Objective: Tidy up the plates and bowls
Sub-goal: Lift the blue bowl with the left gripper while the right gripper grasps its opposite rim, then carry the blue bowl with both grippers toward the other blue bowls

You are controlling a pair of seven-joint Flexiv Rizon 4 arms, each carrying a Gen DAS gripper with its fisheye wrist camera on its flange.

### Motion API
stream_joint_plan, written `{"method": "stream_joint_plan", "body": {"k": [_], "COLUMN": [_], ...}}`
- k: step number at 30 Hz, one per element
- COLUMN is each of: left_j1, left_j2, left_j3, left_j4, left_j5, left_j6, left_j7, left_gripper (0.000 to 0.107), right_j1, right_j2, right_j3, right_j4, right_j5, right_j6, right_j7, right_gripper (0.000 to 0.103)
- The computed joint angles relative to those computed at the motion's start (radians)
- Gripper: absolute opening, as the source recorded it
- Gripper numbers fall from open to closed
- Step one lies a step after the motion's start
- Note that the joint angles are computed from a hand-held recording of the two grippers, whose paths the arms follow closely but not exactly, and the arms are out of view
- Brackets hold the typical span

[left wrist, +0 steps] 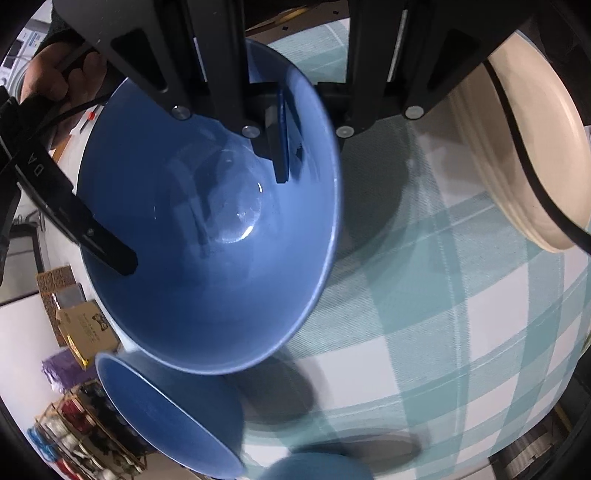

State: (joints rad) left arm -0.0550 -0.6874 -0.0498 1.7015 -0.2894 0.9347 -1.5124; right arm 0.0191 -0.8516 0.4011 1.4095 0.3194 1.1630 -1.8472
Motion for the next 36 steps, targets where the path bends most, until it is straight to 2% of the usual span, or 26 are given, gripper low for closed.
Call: {"method": "stream_joint_plan", "body": {"k": [9, 14, 15, 16, 18, 20, 23, 25, 27, 29, 30, 32, 34, 36], "left_j1": [-0.008, 0.007, 0.011, 0.005, 0.007, 0.037, 0.062, 0.062, 0.057, 0.053, 0.075, 0.057, 0.012, -0.053], "left_j2": [0.01, -0.003, 0.005, 0.011, 0.034, 0.049, 0.074, 0.092, 0.115, 0.134, 0.161, 0.155, 0.155, 0.145], "left_j3": [-0.023, -0.028, -0.02, -0.011, -0.009, -0.044, -0.075, -0.073, -0.074, -0.078, -0.104, -0.127, -0.094, -0.023], "left_j4": [0.03, 0.038, 0.047, 0.053, 0.101, 0.142, 0.185, 0.206, 0.24, 0.29, 0.34, 0.346, 0.363, 0.358], "left_j5": [-0.029, -0.063, -0.06, -0.054, -0.057, -0.091, -0.136, -0.142, -0.147, -0.168, -0.195, -0.219, -0.167, -0.111], "left_j6": [0.026, 0.053, 0.053, 0.055, 0.114, 0.174, 0.201, 0.222, 0.264, 0.346, 0.393, 0.485, 0.599, 0.693], "left_j7": [0.002, -0.011, -0.014, -0.029, -0.039, -0.008, 0.016, 0.029, 0.037, 0.022, 0.038, 0.032, -0.005, -0.057], "left_gripper": [0.007, 0.012, 0.016, 0.026, 0.04, 0.042, 0.043, 0.043, 0.045, 0.047, 0.047, 0.047, 0.048, 0.049], "right_j1": [-0.042, -0.025, -0.012, -0.001, 0.005, -0.001, -0.014, -0.026, -0.046, -0.057, -0.064, -0.089, -0.12, -0.156], "right_j2": [0.007, 0.016, 0.022, 0.027, 0.033, 0.037, 0.047, 0.061, 0.072, 0.083, 0.091, 0.095, 0.094, 0.089], "right_j3": [0.005, -0.021, -0.037, -0.051, -0.061, -0.058, -0.044, -0.03, -0.002, 0.015, 0.026, 0.065, 0.113, 0.17], "right_j4": [-0.014, -0.008, 0.004, 0.011, 0.021, 0.027, 0.042, 0.061, 0.078, 0.096, 0.109, 0.126, 0.135, 0.146], "right_j5": [0.028, 0.041, 0.038, 0.029, 0.017, 0.01, 0.01, 0.017, 0.033, 0.038, 0.04, 0.041, 0.038, 0.03], "right_j6": [-0.104, -0.091, -0.063, -0.045, -0.03, -0.024, 0.008, 0.048, 0.095, 0.143, 0.181, 0.235, 0.275, 0.307], "right_j7": [-0.025, -0.033, -0.025, -0.015, 0.003, 0.016, 0.008, -0.003, -0.023, -0.036, -0.049, -0.078, -0.107, -0.142], "right_gripper": [0.017, 0.017, 0.018, 0.018, 0.026, 0.028, 0.029, 0.033, 0.049, 0.06, 0.066, 0.073, 0.075, 0.082]}}
